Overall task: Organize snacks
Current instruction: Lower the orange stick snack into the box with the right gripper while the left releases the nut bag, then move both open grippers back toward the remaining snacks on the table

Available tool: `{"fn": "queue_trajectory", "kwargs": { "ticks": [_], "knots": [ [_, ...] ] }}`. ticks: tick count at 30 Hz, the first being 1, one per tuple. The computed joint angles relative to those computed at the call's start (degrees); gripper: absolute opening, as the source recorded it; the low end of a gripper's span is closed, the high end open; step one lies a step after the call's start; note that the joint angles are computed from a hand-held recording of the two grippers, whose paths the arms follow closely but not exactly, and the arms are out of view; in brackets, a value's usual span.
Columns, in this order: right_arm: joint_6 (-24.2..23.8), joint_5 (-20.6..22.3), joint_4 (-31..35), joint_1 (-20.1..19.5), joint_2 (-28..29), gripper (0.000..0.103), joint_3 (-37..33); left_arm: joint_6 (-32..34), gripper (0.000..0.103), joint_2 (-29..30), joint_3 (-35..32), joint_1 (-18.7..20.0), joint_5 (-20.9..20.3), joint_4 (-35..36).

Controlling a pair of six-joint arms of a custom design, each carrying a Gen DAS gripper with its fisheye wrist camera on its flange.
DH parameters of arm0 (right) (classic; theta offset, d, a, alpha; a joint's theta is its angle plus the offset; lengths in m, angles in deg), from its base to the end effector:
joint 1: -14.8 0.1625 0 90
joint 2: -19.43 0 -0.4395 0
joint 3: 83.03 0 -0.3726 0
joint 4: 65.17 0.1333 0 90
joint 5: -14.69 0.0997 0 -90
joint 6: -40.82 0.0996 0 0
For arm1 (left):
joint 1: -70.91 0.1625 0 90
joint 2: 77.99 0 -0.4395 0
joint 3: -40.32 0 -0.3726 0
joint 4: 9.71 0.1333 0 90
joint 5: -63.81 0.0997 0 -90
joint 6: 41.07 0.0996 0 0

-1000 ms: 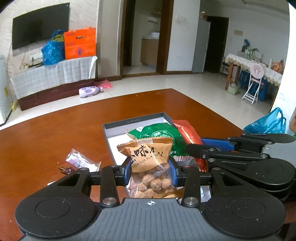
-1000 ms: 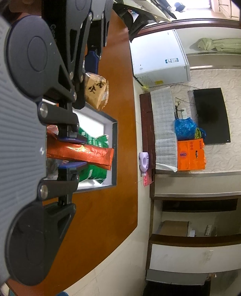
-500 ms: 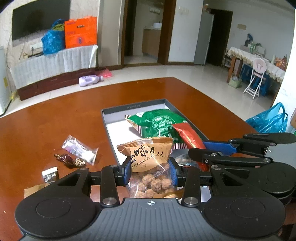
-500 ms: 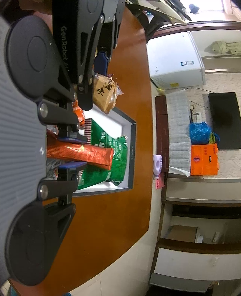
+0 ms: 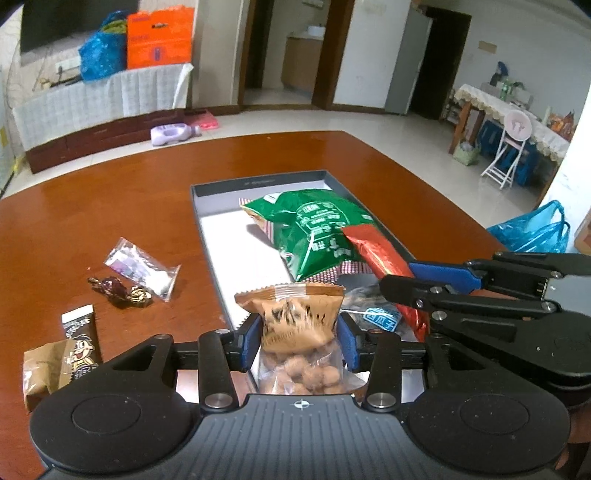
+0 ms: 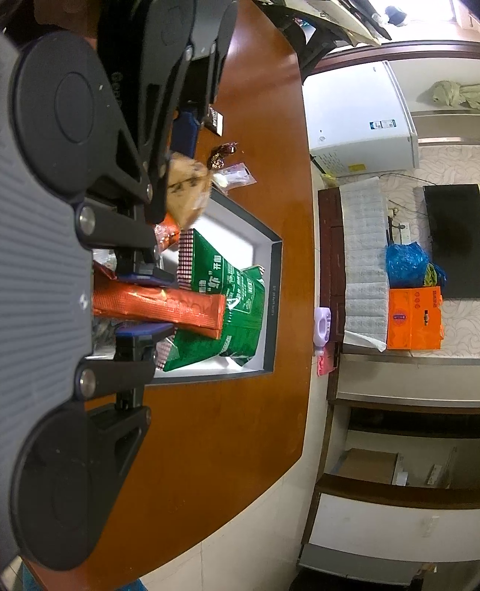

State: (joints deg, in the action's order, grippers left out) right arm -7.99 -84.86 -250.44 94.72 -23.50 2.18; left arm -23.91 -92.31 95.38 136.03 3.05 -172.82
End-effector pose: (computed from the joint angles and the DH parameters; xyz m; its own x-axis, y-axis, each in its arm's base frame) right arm -0.0138 -0.7450 0.2317 -0.7034 -0.2464 0.6667 -0.6438 0.6183 -0.4507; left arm -0.1879 -0.8376 0.0080 -0.7566 0.3501 -0.5522 0.6055 0.6938 -0.3898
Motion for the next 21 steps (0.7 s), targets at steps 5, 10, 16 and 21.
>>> {"fn": "queue_trajectory", "kwargs": {
  "ticks": [5,10,16,21],
  "knots": [
    [0.41,0.88,-0.08,-0.17,-0.39,0.022,0.11,0.13,0.053,-0.02,-0.04,0.11,-0.26,-0.66],
    [0.45,1.89,-1.29,-0.18,-0.39,0.033,0.25,-0.25,0.059,-0.56,0.28,0.38,0.03,-1.26],
    [3.62,4.37,-4.09,-0.20,-0.61,0.045,0.45,-0.49,0.063,-1.45,1.06,0.64,0.14,-2.43],
    [4.05,5.06,-3.86,0.18,-0.41,0.048,0.43,0.31,0.066,-2.05,2.16,0.60,0.47,-3.77]
  ]
}}
